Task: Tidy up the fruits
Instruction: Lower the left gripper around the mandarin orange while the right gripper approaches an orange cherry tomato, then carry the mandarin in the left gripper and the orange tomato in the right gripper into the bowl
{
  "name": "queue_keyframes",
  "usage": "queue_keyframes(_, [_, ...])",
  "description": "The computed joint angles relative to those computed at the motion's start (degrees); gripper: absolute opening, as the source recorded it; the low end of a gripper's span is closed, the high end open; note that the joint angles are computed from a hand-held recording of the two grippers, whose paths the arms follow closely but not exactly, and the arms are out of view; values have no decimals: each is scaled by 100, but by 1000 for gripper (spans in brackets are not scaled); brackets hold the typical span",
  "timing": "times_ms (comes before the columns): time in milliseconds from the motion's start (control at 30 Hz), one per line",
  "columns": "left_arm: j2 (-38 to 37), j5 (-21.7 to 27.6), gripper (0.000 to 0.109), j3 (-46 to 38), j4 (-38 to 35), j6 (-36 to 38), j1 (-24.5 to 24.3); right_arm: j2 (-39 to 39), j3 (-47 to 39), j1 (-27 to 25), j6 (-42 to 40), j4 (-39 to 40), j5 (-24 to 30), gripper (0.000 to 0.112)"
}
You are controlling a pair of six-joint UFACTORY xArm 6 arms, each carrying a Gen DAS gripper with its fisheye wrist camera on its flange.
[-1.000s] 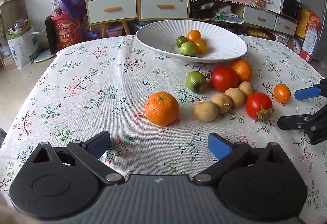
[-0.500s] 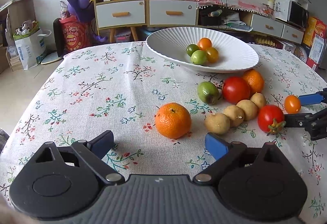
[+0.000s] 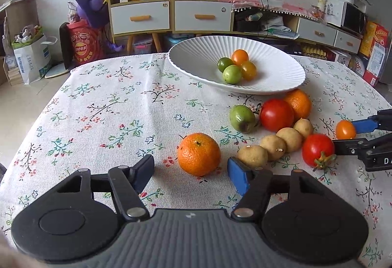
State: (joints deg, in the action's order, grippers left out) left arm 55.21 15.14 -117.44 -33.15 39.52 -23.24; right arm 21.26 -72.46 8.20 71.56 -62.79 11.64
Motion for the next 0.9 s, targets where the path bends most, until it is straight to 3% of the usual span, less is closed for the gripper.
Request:
queue_keyframes(600, [109,144,30,-238,246,-266,-22,-2,-8,7,-267,265,-17,30])
queue_keyframes(900, [85,148,26,-223,236,-229,-32,-8,-24,30,-432,363,-4,29])
